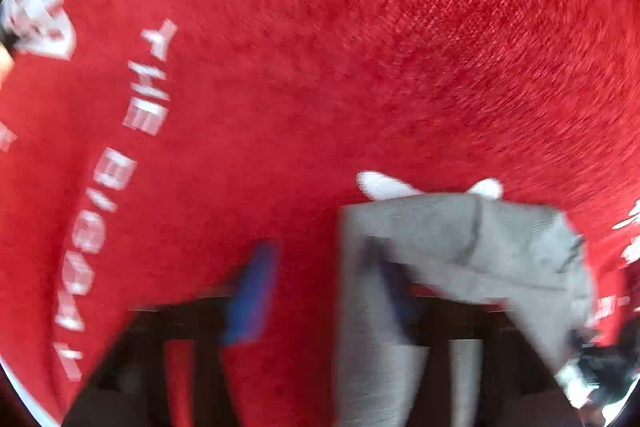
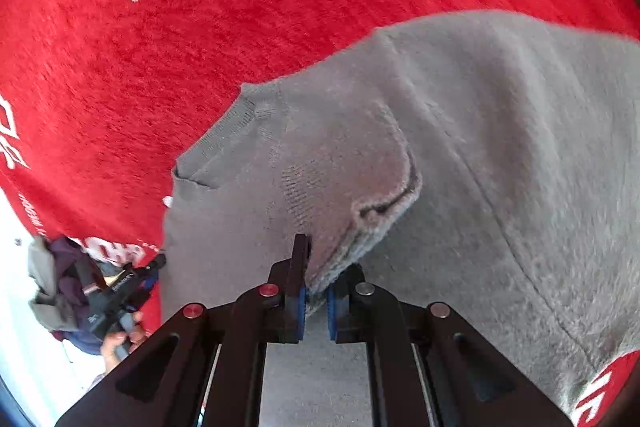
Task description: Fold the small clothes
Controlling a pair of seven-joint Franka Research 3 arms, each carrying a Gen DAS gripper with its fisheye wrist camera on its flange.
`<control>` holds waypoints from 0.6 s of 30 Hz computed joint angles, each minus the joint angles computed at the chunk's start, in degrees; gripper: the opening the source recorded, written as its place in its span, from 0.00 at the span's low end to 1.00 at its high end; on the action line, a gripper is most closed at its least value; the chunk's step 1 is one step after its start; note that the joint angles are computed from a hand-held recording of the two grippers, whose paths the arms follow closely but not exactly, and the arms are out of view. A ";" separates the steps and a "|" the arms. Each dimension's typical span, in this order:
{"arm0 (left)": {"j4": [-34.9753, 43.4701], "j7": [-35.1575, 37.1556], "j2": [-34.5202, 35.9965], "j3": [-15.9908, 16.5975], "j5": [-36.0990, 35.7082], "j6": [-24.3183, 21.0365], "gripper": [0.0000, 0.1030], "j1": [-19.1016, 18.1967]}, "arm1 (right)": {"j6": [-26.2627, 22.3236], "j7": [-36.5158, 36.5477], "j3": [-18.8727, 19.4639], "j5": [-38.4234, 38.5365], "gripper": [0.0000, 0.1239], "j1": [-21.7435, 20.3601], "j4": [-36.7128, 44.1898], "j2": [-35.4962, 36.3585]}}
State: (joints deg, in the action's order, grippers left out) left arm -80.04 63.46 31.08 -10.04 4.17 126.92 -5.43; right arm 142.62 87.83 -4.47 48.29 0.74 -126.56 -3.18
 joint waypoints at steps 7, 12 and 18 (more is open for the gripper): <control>-8.41 3.59 -8.79 -0.48 2.67 1.42 0.74 -0.76 | -1.15 12.12 0.93 -17.68 0.15 -0.98 -2.11 -4.80; -12.92 3.81 -12.05 -0.63 6.46 0.10 0.74 -3.72 | 2.35 14.71 2.70 -25.70 0.15 0.04 -3.95 -9.00; -19.72 2.03 -14.46 -0.13 8.32 2.47 0.77 -3.80 | -0.40 10.90 2.47 -27.70 0.15 2.28 1.26 -3.47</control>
